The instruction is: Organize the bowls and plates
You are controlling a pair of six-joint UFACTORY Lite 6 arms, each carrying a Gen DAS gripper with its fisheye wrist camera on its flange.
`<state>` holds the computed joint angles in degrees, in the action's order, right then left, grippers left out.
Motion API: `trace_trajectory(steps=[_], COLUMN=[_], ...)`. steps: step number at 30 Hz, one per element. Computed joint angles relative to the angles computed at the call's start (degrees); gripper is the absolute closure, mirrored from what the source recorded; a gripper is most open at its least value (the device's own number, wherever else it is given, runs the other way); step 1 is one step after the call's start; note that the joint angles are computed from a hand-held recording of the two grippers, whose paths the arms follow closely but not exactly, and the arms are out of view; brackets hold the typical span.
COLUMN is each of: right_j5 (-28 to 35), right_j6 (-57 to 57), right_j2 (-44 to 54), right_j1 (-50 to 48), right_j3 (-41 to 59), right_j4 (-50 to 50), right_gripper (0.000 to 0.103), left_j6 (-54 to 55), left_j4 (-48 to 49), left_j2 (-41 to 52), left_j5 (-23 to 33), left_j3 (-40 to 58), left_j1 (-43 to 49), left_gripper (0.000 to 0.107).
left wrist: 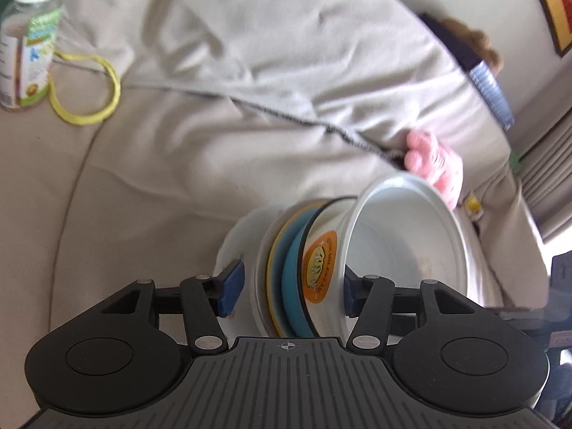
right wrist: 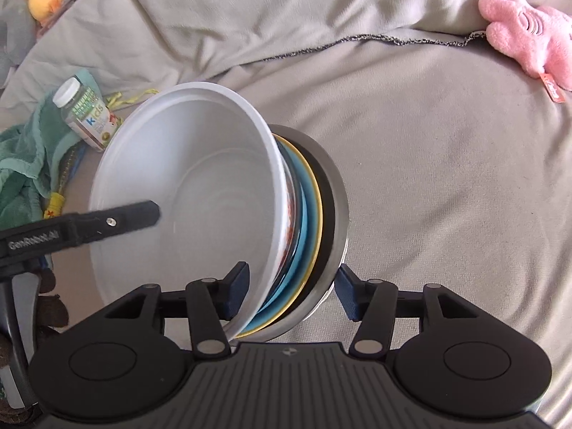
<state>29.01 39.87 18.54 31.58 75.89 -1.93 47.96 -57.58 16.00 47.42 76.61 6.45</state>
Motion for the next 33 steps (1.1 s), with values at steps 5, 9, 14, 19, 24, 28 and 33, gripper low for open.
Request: trace_trajectory(steps=[5, 9, 14, 19, 24, 28, 33], right_j5=[0.1, 0.2, -0.5, -4.9, -5.6, 3.9, 21.6], right_j6=[8.8, 12.1, 9.6, 19.7, 47.8, 71.8, 91.0], right_j2=[0.9, 3.2, 7.4, 3.1, -11.3, -22.4, -27.3], right_j1=[1.2, 0.8, -0.6, 1.0, 8.9, 21.5, 40.3], right_j3=[1.0, 3.9, 8.5, 2.6, -10.8, -22.2, -33.5], right_j4=[-3.8, -4.6, -3.6, -13.5, -43.5, -65.5, -70.8], right_gripper=[0.046, 0.046, 0.046, 0.046, 0.046, 0.037, 0.033], left_j6=[-1.7, -2.7, -2.6, -1.6, 1.3, 1.7, 7.4], left_j4=[4.7, 5.9, 5.6, 4.1, 2.7, -0.8, -4.0], left_j2=[-1.2, 1.8, 3.9, -2.9, -20.8, -41.5, -71.5], left_j5=[1.8, 2.2, 3.3, -1.6, -12.6, -28.1, -27.1], left_j3=[0.5, 2.3, 3.1, -1.9, -15.6, -34.3, -58.5], left_j1=[0.8, -0.3, -0.1, 0.0, -2.7, -10.7, -15.8], left_gripper=[0.05, 0.05, 0.045, 0.049, 0.049, 0.049, 0.054])
